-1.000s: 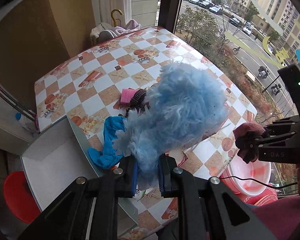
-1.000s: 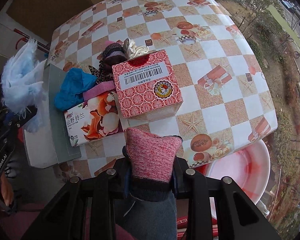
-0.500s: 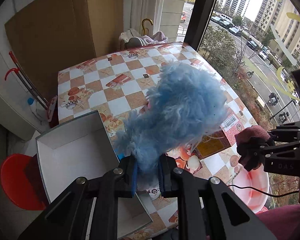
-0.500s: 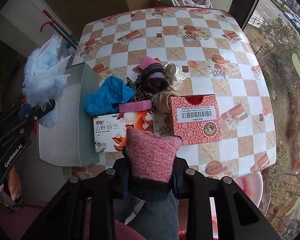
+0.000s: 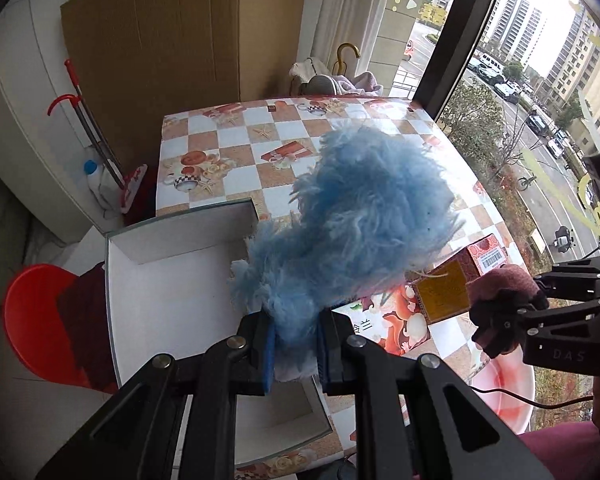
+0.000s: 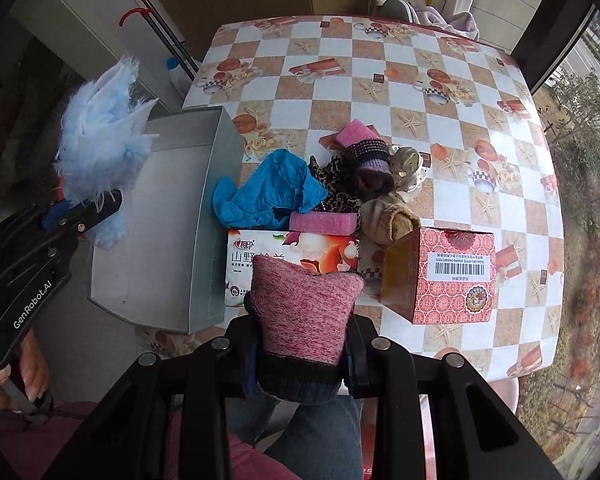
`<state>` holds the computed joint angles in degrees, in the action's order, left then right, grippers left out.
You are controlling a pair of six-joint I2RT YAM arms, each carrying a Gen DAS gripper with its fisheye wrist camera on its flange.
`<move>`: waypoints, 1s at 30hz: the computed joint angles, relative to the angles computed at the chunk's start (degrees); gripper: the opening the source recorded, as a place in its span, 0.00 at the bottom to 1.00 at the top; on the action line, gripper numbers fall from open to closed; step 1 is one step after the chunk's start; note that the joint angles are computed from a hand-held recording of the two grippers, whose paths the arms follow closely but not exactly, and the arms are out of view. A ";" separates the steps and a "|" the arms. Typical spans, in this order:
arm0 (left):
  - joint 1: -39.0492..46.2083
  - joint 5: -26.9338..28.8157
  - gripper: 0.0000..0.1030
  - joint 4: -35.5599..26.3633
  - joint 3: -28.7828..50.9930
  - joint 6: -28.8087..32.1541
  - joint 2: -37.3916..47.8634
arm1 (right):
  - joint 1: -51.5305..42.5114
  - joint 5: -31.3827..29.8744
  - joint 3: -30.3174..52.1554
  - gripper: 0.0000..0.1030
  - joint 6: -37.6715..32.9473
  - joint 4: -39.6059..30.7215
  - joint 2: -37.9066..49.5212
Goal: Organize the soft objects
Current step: 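Carry the blue plush and pink sock over the white box with both grippers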
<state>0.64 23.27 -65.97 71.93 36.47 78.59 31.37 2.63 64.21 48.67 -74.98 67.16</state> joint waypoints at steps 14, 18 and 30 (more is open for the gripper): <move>6.73 -0.66 0.18 -0.39 1.01 1.58 1.47 | -0.85 -2.02 1.94 0.31 -3.44 3.54 5.47; 7.89 -0.72 0.18 -0.44 1.30 1.60 2.07 | -0.34 -2.25 2.85 0.31 -4.39 4.12 7.12; 10.14 -1.51 0.18 -0.07 1.76 1.65 3.43 | 0.58 -2.81 4.56 0.31 -5.88 5.14 9.91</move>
